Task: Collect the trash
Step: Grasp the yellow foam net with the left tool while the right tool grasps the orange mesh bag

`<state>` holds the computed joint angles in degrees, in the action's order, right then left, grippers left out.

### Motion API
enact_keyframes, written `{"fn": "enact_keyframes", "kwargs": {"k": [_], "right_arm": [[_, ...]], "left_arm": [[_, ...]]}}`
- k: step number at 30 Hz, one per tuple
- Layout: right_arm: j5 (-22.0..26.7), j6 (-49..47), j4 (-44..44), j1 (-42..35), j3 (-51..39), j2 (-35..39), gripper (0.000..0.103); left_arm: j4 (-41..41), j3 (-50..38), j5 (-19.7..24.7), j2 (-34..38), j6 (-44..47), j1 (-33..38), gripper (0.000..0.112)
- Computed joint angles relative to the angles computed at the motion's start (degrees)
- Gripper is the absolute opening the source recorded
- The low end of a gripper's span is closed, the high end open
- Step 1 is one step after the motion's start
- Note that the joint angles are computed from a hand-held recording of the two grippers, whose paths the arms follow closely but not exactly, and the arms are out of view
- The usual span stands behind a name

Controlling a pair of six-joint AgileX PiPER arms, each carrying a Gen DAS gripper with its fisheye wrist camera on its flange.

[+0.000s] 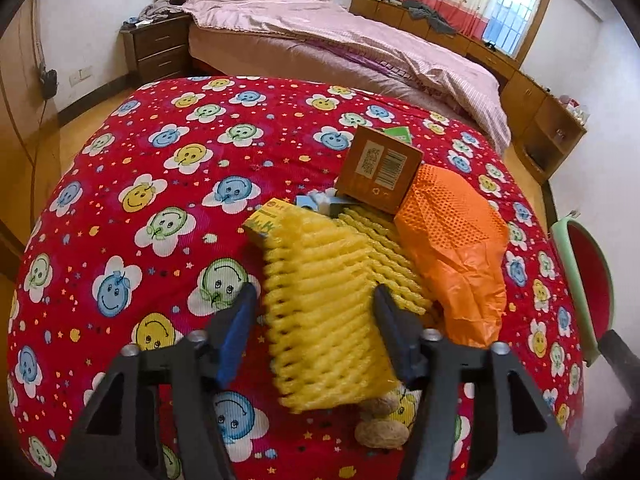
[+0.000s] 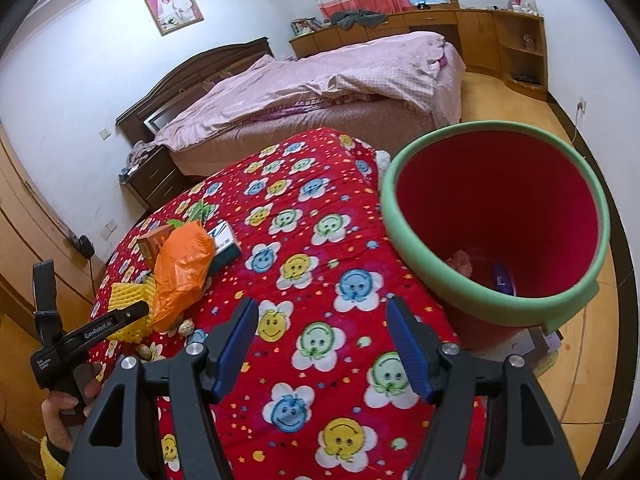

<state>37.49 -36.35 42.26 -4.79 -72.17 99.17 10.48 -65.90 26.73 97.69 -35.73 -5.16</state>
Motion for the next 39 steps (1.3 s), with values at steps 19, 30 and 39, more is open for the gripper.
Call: {"fn": "enact_keyframes", "kwargs": {"k": [19, 30, 39], "right_arm": [[2.09, 2.13, -1.72, 11.95, -8.89, 6.68, 0.069], [5.43, 9.60, -5.10, 18.42, -19.60, 16.70, 0.066], [4.63, 5.48, -1.19, 18.22, -18.36, 16.78, 0.007]], "left_arm": [[-19.99, 9.85, -4.93, -11.60, 19.26, 9.16, 0.015], [-22.38, 11.85, -5.40, -11.91, 21.86, 12.01, 0.015], [-23.74, 12.73, -5.99, -13.64, 23.37, 11.05, 0.013]]}}
